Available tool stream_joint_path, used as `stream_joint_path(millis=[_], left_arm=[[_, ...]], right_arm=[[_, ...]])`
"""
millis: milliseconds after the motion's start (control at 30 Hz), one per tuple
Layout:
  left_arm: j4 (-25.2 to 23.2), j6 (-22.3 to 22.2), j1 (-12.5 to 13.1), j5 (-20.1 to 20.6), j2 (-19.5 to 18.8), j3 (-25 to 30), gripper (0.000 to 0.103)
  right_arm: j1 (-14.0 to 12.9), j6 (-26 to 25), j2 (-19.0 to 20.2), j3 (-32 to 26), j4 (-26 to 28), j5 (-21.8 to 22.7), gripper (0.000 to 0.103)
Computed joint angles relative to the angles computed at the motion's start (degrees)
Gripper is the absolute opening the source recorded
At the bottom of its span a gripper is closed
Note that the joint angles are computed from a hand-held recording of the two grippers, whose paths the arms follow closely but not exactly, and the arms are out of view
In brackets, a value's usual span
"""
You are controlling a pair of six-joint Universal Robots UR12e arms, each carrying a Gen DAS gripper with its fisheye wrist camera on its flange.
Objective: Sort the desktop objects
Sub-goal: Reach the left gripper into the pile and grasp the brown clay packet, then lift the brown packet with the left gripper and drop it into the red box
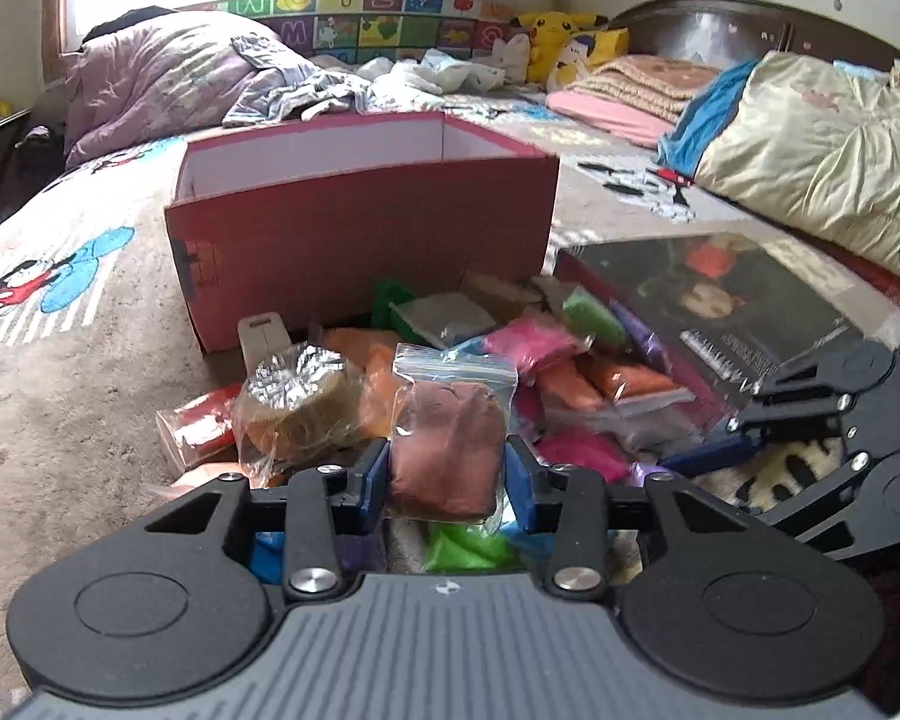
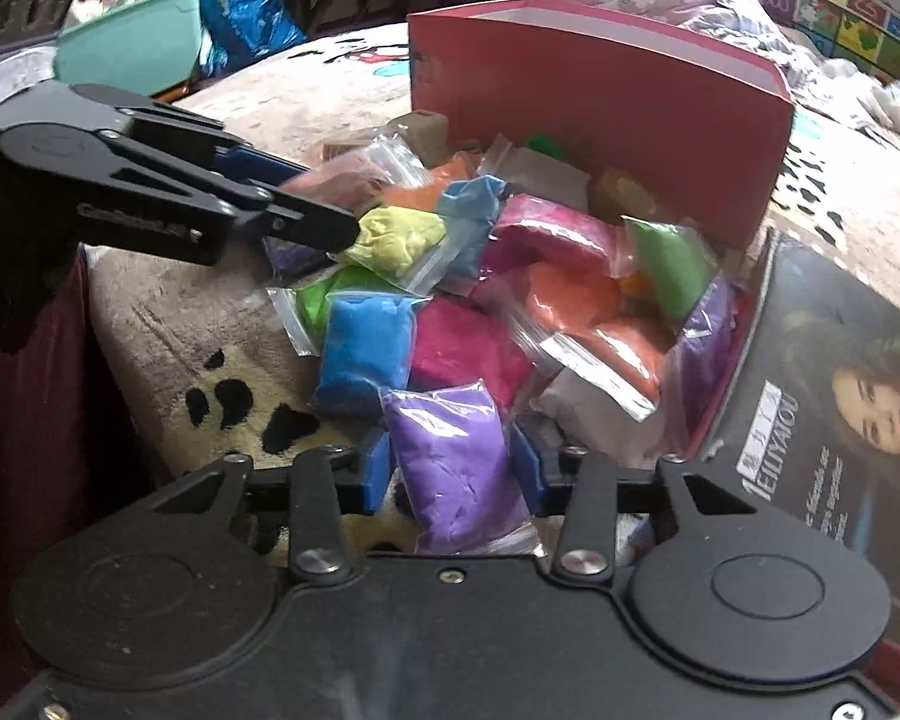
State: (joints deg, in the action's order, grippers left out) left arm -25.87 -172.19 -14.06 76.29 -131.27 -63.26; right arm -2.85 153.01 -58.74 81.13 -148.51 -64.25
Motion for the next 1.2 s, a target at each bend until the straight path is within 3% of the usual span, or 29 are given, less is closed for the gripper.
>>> stream_joint_path(millis=[367,733,933,1200], left_arm=[[3.14,-3.79,0.35,1.32,-0.71,3.26,0.038],[2.96,-6.43,0.50,3.18,-6.50,15.64,0.038],[-1.32,-8.04,0.25,4.50,-11.75,25.71,0.039],[-13.18,-9.98,-0.02,7.16,-21.93,45.07,0.039]], right_arm=[[-0.72,4.73,-0.74,1.79,-1.83,1.49,0.039],[-0.70,5.64,-0.72,2.58,-2.64,2.48,0.038],[-0.90,6.26,-0.54,2.62,-2.95,3.19,0.037],[-1.17,7.31,-0.24,2.55,-3.19,4.17,0.037]])
